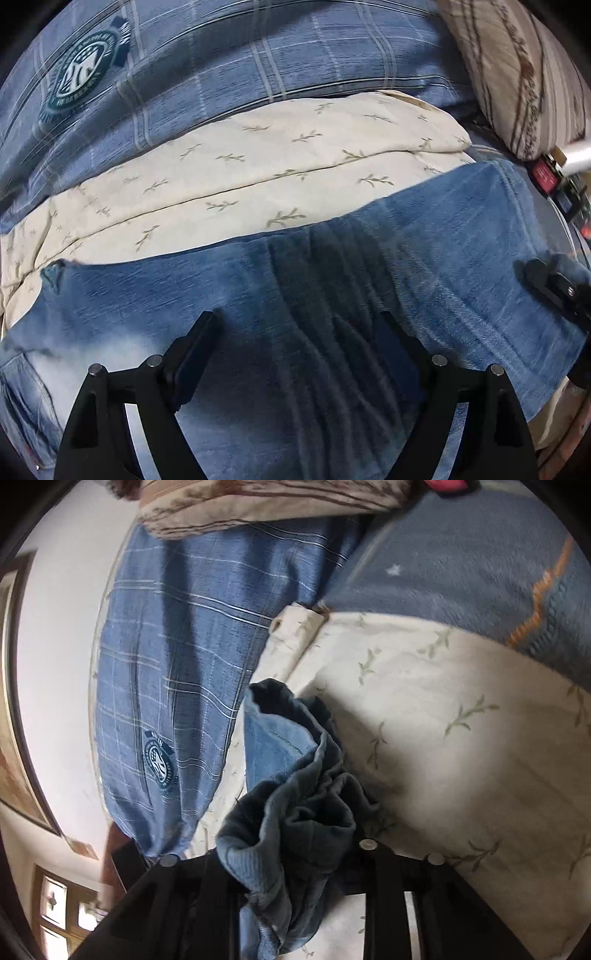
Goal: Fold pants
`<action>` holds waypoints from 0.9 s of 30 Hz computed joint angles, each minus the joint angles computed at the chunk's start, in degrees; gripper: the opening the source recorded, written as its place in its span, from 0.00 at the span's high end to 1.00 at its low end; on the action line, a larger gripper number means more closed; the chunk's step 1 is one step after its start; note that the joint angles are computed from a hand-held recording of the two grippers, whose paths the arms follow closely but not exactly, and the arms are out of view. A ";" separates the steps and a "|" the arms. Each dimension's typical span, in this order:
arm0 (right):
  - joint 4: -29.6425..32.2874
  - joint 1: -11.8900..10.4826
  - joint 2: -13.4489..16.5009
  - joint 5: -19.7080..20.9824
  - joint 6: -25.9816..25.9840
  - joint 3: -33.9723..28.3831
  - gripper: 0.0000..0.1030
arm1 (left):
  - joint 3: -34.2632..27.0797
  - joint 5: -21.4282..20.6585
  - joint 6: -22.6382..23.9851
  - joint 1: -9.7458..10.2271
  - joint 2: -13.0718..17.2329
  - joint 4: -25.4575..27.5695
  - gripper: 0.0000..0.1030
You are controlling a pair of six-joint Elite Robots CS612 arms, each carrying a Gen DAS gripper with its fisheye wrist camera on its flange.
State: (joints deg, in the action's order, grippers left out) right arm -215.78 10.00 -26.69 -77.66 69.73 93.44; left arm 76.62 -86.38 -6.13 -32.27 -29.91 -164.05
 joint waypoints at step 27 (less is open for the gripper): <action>8.88 7.88 -0.12 2.10 -27.54 -10.89 0.79 | 12.34 1.56 -14.57 7.82 -7.51 -10.52 0.16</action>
State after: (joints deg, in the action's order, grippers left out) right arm -206.90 17.87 -26.80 -75.56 42.19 82.54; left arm 88.97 -84.82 -20.69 -24.45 -37.42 -174.58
